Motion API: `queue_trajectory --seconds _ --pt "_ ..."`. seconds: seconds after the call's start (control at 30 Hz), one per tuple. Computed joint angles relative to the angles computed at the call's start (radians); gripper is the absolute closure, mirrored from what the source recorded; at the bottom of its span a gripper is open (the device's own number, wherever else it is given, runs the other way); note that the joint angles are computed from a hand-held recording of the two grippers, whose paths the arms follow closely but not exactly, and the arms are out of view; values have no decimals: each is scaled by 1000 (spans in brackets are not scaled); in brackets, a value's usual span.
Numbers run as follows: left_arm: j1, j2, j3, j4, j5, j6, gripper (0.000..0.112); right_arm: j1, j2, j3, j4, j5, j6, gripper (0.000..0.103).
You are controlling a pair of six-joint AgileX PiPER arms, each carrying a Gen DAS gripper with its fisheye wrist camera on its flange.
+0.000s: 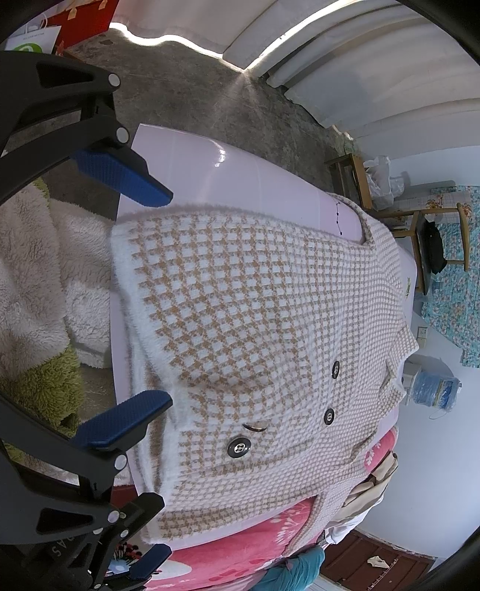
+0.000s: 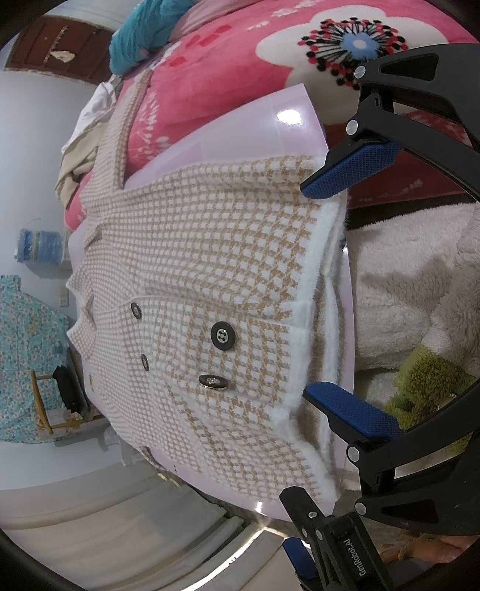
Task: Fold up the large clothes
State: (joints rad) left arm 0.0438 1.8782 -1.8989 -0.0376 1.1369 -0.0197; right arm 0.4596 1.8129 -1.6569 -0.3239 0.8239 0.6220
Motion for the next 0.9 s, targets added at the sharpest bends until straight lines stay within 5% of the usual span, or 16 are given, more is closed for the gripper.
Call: queue_trajectory --seconds 0.9 --pt "-2 -9 9 4 -3 -3 15 -1 1 1 6 -4 -1 8"
